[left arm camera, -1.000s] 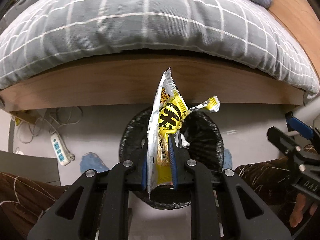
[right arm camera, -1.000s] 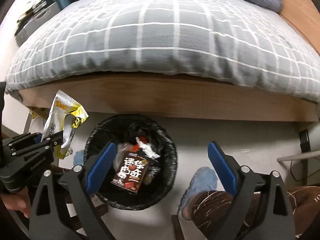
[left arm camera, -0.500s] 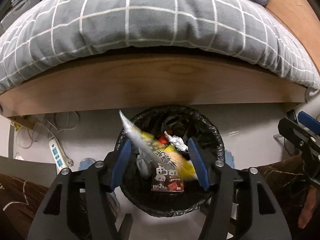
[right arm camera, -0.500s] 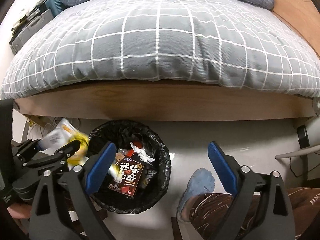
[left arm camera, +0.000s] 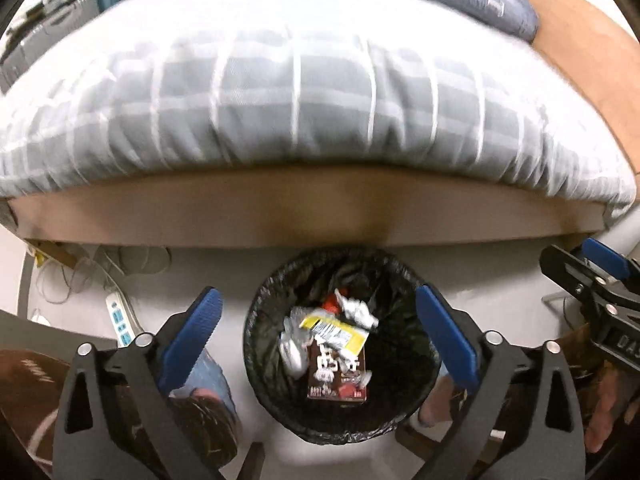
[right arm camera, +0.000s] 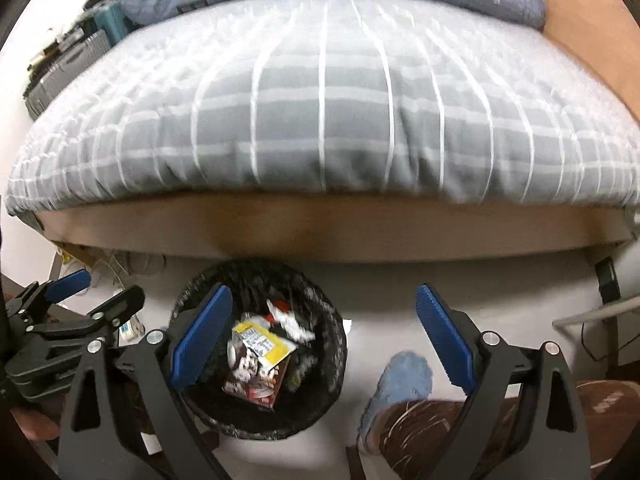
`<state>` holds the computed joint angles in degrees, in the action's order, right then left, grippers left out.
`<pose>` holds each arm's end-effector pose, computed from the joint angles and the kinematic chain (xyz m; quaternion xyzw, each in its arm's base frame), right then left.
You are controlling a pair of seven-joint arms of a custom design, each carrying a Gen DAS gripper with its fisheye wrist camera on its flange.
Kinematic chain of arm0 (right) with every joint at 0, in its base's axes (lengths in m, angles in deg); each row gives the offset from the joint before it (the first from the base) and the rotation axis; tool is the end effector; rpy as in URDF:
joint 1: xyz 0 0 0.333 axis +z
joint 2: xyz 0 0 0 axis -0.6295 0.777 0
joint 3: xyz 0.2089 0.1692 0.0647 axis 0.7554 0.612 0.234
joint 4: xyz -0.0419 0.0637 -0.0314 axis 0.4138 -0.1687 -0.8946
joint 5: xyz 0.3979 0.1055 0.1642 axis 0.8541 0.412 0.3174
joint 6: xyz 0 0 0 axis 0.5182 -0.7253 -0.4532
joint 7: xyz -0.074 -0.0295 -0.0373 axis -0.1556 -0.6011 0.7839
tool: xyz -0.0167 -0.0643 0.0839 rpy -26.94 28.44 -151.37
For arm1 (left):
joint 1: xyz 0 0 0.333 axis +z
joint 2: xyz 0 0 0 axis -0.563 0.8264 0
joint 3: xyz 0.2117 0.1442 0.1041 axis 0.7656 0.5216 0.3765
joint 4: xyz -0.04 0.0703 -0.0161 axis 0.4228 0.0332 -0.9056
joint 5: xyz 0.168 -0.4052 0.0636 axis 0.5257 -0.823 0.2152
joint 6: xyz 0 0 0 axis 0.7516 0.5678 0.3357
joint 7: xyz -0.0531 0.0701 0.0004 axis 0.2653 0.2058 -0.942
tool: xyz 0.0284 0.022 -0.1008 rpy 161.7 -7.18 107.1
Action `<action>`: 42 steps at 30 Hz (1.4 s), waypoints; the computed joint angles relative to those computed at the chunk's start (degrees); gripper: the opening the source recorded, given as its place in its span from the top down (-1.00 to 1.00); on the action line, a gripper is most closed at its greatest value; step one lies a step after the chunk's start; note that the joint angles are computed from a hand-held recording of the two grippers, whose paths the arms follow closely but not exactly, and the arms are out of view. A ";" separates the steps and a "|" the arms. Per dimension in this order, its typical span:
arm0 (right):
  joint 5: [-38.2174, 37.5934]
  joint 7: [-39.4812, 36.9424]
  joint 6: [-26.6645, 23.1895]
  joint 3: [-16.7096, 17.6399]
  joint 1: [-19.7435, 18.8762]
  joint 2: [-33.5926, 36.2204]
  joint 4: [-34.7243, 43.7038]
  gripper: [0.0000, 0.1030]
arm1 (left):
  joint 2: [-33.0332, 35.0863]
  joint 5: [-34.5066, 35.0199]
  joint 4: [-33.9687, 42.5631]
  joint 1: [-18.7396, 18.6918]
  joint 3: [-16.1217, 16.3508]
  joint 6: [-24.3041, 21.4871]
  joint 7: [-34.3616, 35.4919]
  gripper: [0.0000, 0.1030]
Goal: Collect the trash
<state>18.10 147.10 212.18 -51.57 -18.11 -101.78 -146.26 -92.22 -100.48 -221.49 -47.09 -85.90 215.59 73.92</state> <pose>0.4235 0.3050 0.4975 -0.5755 0.7624 -0.2215 0.1959 0.4917 -0.1913 0.4919 -0.5627 0.7866 -0.2329 0.1022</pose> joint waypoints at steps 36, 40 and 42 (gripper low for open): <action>-6.79 2.23 -15.37 7.37 0.91 -9.84 9.96 -0.85 | -21.04 0.84 -0.81 -1.16 2.17 -5.44 -0.18 -0.89; -6.58 1.97 -15.49 7.31 1.00 -9.75 9.94 -0.85 | -20.90 0.85 -0.87 -1.11 2.23 -5.52 -0.28 -0.89; -6.64 2.03 -15.61 7.37 0.95 -9.52 10.14 -0.85 | -20.84 0.79 -0.85 -1.09 2.34 -5.70 -0.29 -0.89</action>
<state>11.46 149.13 196.57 -44.20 -17.16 -111.30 -136.12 -113.06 -99.69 -222.35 -48.18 -83.56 209.89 73.63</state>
